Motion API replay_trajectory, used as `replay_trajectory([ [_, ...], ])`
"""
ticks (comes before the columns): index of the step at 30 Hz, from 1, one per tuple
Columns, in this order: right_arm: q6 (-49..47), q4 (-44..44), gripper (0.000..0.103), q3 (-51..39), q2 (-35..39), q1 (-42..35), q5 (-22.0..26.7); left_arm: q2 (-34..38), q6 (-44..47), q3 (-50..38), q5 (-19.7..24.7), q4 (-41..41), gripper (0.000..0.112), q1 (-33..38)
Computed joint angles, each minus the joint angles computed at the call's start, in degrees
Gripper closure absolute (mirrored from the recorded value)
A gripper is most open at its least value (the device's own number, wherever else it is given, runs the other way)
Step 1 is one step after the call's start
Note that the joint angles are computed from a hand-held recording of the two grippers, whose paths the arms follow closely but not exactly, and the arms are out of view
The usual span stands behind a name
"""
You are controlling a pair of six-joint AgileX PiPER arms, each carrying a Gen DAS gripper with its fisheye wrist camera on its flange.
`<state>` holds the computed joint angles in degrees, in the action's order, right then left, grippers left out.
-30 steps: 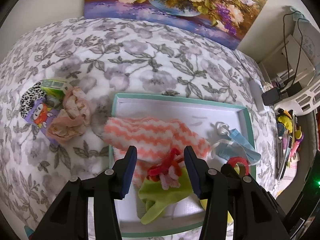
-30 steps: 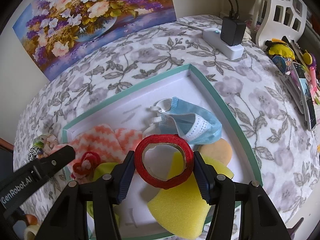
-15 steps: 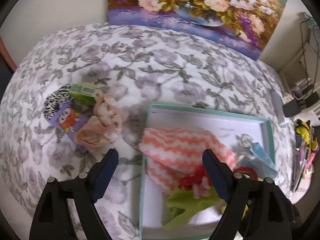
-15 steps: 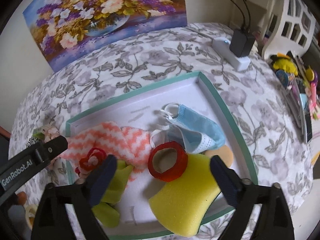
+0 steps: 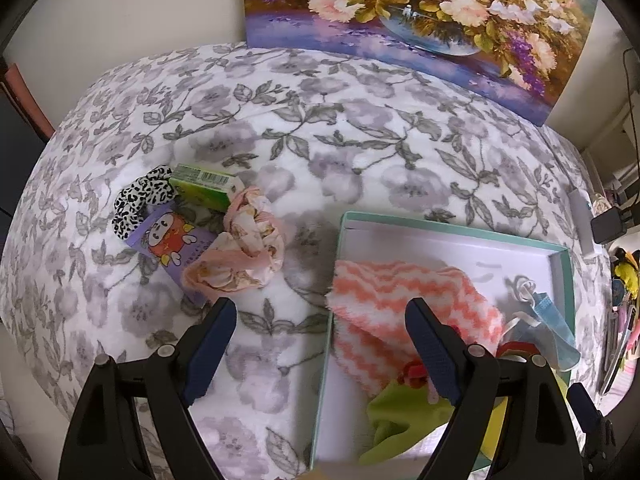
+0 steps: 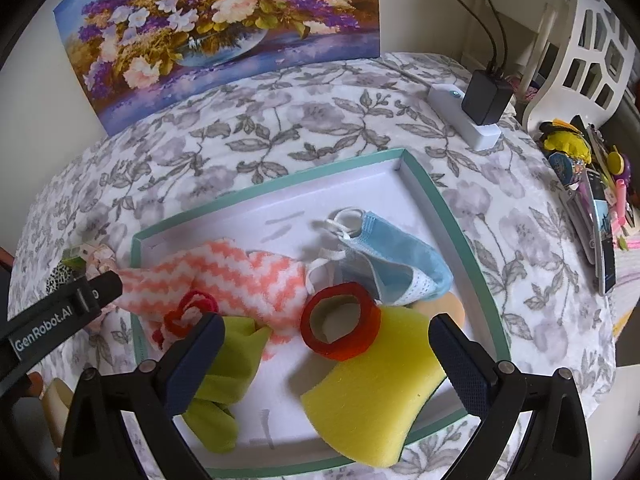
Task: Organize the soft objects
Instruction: 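Open the left gripper to drop the pipe-cleaner toy while the right gripper releases the tape ring, then move the left gripper to the leopard scrunchie while the right gripper approaches the pink floral cloth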
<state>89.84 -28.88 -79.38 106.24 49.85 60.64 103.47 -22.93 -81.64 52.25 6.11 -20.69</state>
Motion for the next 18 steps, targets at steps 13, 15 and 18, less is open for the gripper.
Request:
replay_trajectory([
  [13, -2.1, 1.52, 0.0, -4.56, 1.72, 0.74, 4.45, 0.04, 2.12, -0.89, 1.12, -1.05, 0.025, 4.02],
  [15, -2.18, 1.24, 0.0, -6.15, 2.26, 1.15, 5.48, -0.34, 2.07, -1.04, 1.3, 0.05, 0.025, 4.98],
  [18, -3.02, 0.87, 0.0, -9.78, 3.91, 2.0, 7.45, -0.93, 2.06, -1.28, 1.64, 2.21, 0.025, 6.74],
])
